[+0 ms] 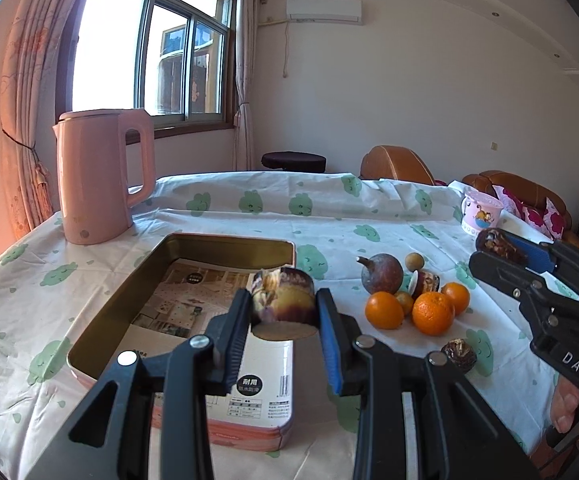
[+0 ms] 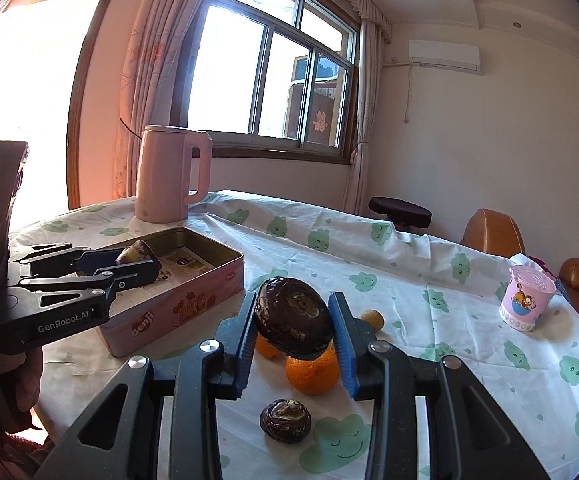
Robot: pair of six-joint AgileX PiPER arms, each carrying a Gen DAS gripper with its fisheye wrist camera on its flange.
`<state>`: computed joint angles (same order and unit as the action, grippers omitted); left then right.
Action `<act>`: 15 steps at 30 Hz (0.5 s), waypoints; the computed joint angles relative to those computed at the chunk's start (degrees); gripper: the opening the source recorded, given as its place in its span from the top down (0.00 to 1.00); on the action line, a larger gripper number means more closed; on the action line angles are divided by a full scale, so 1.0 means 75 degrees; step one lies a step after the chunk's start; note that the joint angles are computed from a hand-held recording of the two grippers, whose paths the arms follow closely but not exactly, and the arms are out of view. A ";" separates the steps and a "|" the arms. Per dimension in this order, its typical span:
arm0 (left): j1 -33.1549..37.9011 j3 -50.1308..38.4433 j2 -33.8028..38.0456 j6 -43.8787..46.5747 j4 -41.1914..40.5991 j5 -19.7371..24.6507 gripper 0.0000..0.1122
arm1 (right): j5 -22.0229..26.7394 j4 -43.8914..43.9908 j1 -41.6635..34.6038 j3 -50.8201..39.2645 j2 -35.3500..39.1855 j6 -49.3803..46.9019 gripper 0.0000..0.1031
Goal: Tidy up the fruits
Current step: 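Lower the can into the tin box and open the left gripper while the right releases the snake fruit there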
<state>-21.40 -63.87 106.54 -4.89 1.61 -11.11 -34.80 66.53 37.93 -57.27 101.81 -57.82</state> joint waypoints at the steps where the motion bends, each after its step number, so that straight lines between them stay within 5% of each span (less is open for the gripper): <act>1: 0.0044 -0.0060 0.0020 -0.0019 0.0015 0.0073 0.69 | 0.0085 0.0096 0.0001 -0.0156 0.0053 -0.0195 0.64; 15: 0.0633 -0.1008 0.0478 -0.0795 0.1049 0.0831 0.69 | 0.1162 0.1821 -0.0174 -0.2570 0.1110 -0.2704 0.64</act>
<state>-16.65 -71.43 110.12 -10.85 9.48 -4.88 -26.09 80.19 36.62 -76.54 110.14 -78.10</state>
